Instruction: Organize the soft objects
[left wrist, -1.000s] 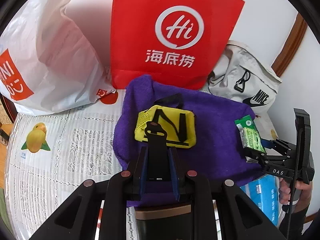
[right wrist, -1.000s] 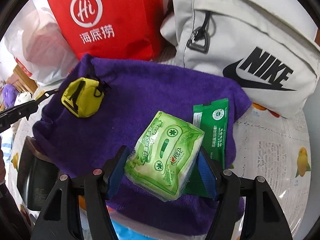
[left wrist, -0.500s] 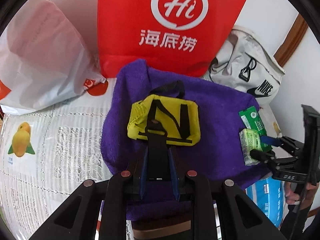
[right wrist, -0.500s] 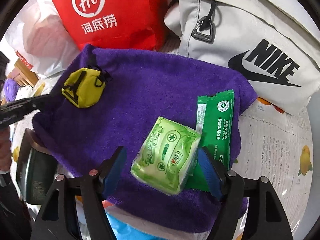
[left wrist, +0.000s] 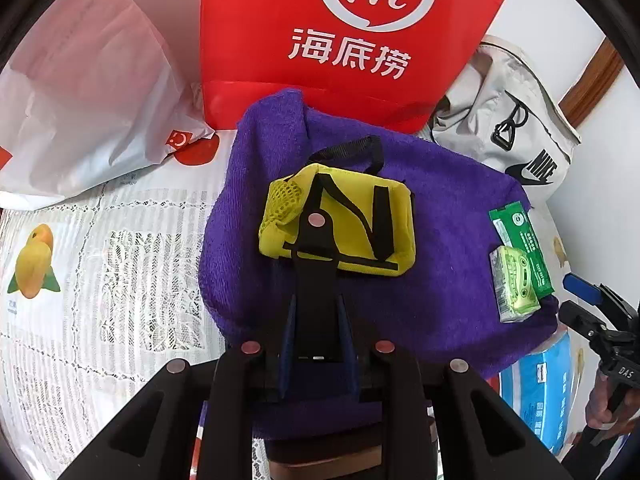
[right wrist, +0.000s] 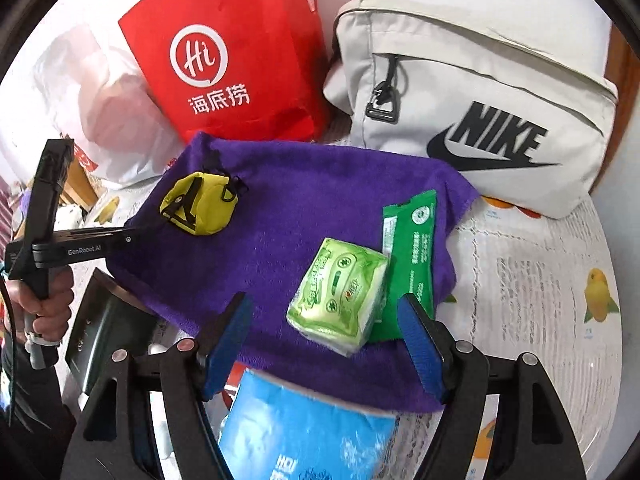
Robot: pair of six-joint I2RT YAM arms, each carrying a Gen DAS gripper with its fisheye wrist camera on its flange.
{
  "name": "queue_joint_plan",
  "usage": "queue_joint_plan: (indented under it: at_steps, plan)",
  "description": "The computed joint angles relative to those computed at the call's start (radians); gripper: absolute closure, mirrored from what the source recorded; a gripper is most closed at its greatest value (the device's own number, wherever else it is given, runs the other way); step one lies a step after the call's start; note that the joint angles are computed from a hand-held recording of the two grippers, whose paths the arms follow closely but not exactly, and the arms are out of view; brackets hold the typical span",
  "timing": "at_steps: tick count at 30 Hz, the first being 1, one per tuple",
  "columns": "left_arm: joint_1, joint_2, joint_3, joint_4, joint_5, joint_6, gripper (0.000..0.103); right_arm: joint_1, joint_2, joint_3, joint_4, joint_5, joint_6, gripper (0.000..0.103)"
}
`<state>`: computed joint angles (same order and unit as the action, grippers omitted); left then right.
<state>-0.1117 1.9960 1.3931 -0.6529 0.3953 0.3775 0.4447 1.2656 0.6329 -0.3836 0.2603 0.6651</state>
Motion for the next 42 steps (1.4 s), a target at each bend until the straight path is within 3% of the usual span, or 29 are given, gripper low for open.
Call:
queue_joint_plan:
  at_steps: [1,5,7,14,24,31,42]
  plan:
    - [-0.001,-0.004,0.000,-0.003,-0.007,0.002,0.083,0.006,-0.023,-0.011,-0.010,0.003,0.012,0.029]
    - [0.002,-0.029,-0.011,-0.001,-0.037,-0.022,0.060,0.050,-0.083,-0.033,-0.048,0.031,0.069,0.029]
    - [0.015,-0.050,-0.019,-0.012,-0.024,-0.018,0.055,0.082,-0.108,-0.038,-0.070,0.042,0.103,0.029]
    - [0.063,-0.217,-0.114,-0.022,-0.023,0.017,0.051,0.234,-0.186,-0.021,-0.175,0.120,0.221,0.029]
    - [0.208,-0.467,-0.296,-0.124,0.071,0.133,0.051,0.588,-0.127,0.069,-0.326,0.267,0.493,0.029]
    - [0.352,-0.628,-0.471,-0.176,0.118,0.289,0.049,0.821,-0.041,0.126,-0.437,0.351,0.735,0.029]
    - [0.641,-0.786,-0.693,-0.359,0.137,0.676,0.041,1.060,0.154,0.164,-0.421,0.345,0.982,0.029]
